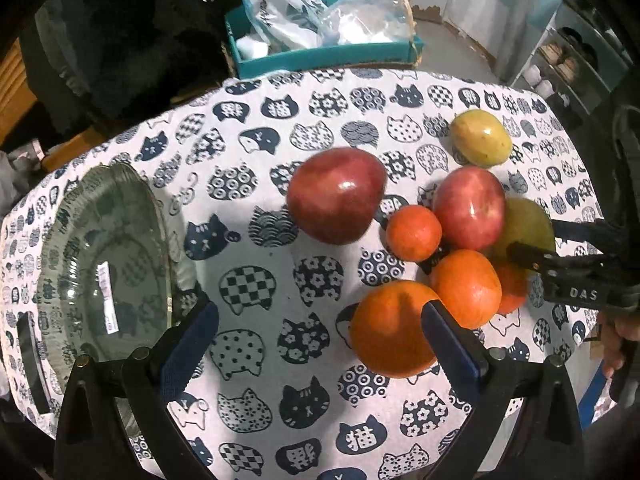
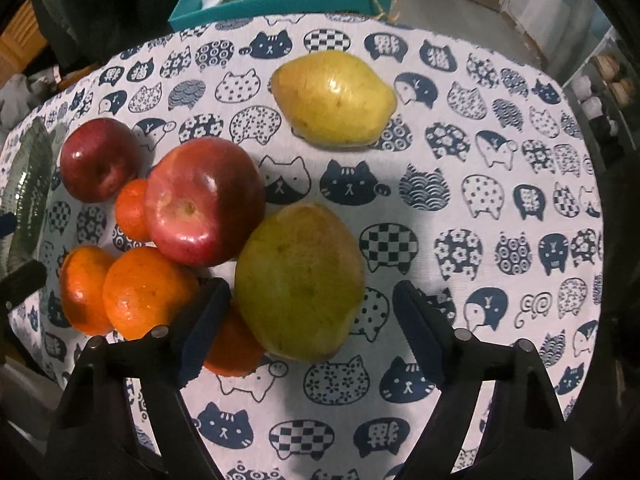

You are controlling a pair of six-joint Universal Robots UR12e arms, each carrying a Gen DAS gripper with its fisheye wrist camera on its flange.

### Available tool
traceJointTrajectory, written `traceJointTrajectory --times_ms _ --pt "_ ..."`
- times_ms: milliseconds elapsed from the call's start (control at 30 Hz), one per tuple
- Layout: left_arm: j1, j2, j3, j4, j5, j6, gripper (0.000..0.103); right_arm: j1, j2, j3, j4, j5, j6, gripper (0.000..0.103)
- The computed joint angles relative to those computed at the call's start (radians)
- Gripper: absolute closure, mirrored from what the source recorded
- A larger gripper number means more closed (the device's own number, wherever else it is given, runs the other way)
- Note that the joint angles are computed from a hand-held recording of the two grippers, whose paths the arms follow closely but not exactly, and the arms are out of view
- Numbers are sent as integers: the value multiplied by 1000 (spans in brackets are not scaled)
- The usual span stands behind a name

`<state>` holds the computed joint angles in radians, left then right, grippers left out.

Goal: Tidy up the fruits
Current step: 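Move both tools down toward the fruit pile, then grasp the large green-yellow pear with the right tool while the left tool grasps the large orange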

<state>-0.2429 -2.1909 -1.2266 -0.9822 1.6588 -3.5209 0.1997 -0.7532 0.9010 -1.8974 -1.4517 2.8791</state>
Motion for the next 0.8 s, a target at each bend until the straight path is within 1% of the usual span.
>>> traceJointTrajectory --times_ms 167,233,267,400,467,567,633,700,800 --pt "-3 -7 4 -10 -28 8 1 -2 14 -17 27 20 9 27" --pt "-2 -9 3 -10 -48 10 1 -3 18 -19 32 33 13 36" --pt "-2 -10 3 -11 -53 12 1 -4 16 -16 30 41 14 36" --pt "-3 -17 7 -17 -78 17 1 -3 9 2 2 30 17 36" --pt "-3 -21 11 -25 -92 15 1 -2 0 18 -25 15 32 36" --pt "-5 -25 12 -29 -113 18 1 -11 -19 44 -57 15 66 36" --pt "-7 -30 17 -34 -115 24 4 -17 -32 62 -77 9 79 36" --pt "-9 -36 24 -43 -121 29 10 -21 -35 63 -82 4 88 36" --pt "-10 -44 31 -53 -137 31 15 -28 -39 62 -71 4 101 36"
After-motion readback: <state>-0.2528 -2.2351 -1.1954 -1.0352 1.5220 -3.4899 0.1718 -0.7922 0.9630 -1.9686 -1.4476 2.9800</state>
